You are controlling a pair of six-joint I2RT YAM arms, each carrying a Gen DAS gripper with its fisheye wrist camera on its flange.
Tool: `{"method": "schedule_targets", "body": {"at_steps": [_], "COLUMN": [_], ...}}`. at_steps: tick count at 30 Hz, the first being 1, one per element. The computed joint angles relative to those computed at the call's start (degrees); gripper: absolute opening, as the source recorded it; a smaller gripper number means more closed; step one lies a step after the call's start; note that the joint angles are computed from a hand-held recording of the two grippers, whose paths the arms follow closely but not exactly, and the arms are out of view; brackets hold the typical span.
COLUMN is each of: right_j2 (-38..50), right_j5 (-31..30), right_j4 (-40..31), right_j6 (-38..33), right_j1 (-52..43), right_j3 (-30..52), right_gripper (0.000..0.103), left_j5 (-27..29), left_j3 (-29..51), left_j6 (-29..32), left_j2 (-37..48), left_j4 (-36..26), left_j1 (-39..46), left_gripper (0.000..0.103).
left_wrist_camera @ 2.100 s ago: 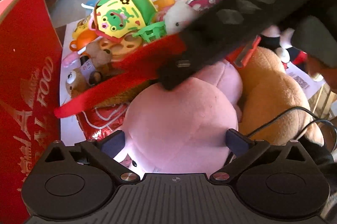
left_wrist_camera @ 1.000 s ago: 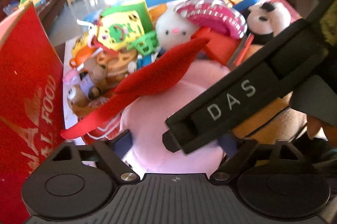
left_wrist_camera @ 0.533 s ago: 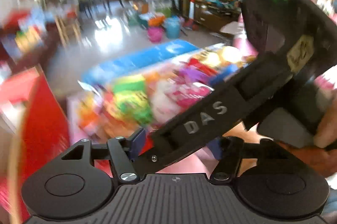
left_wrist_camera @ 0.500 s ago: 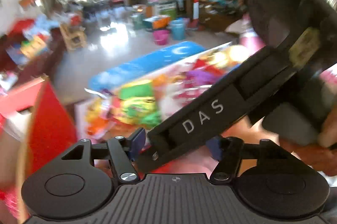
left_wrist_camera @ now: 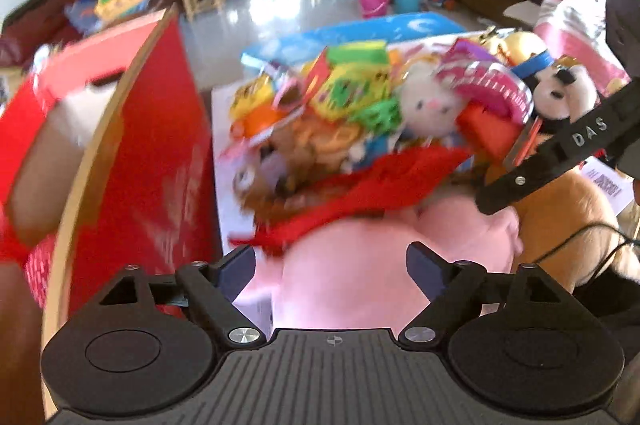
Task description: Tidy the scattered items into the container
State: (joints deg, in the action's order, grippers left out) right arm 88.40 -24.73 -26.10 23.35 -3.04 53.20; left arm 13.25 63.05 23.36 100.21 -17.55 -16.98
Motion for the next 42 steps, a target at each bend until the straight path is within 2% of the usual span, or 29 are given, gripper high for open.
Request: {"method": "schedule_targets", "body": {"at_steps": [3,6,14,18,22,24,26,28,31,36,42], "right_j2": [1.51,3.20,6.10,7.01,7.55,7.67,7.74,7.20,4.88,0.55,-6.03], "right_j5": [1.10,0.49,3.11,3.10,2.11,2.12,1.20,0.29,0.71,0.65,-2.66], "right_j4": [0.25,-0.30,-0.47,1.60,4.72,6.41,7.91,7.60,5.56,1.97,-0.49], "right_j6": [0.01,-0.05,-2.56,-2.10,-0.68,0.23,1.19,2.69,1.09,-0.30,-2.04], "right_j1": [1.90,3.05,7.18,7.13,6.31,6.25,6.03,5.79,5.39,4.61,0.08], "right_j3": [-0.61,-0.39,0.89,0.29,-1.17,-2.00,-2.71,-2.90,-3.09,-2.71,-2.50], "right_gripper": [0.080,0.085,0.097,0.099,0.100,0.099,0.086,0.080,0.075,0.074,0.074], "left_j5": [0.91,1.98,5.57,8.82,6.76,4.91,2.30,1.61,1.99,2.60,3.43], "left_j3": [-2.27,-4.20,-5.18,-2.43,-2.82,-2.66,-2.90,-3.49,-3.49,-5.16,-4.57], "left_j6": [-0.10,1.30,1.90,1.09,-0.93,-1.50,-0.77,-0.01,-0.02,-0.23,-1.46], "left_j2": [-0.75,-1.92,0.69,5.47,7.64,8.15,7.53,5.99,4.46,-0.39,-6.77], "left_j4": [-0.03,-0.48,-0.12,-1.07,3.46,4.08,4.00,3.53,1.88,1.13,0.44], "left_j1": [2.09,3.42,4.37,4.14,2.43,1.25,-0.27,-0.73,-0.74,-1.39,-2.02], "left_gripper": [0.101,0.103,0.103,0.103,0.103,0.103,0.100,0.092,0.090,0.089,0.089]}}
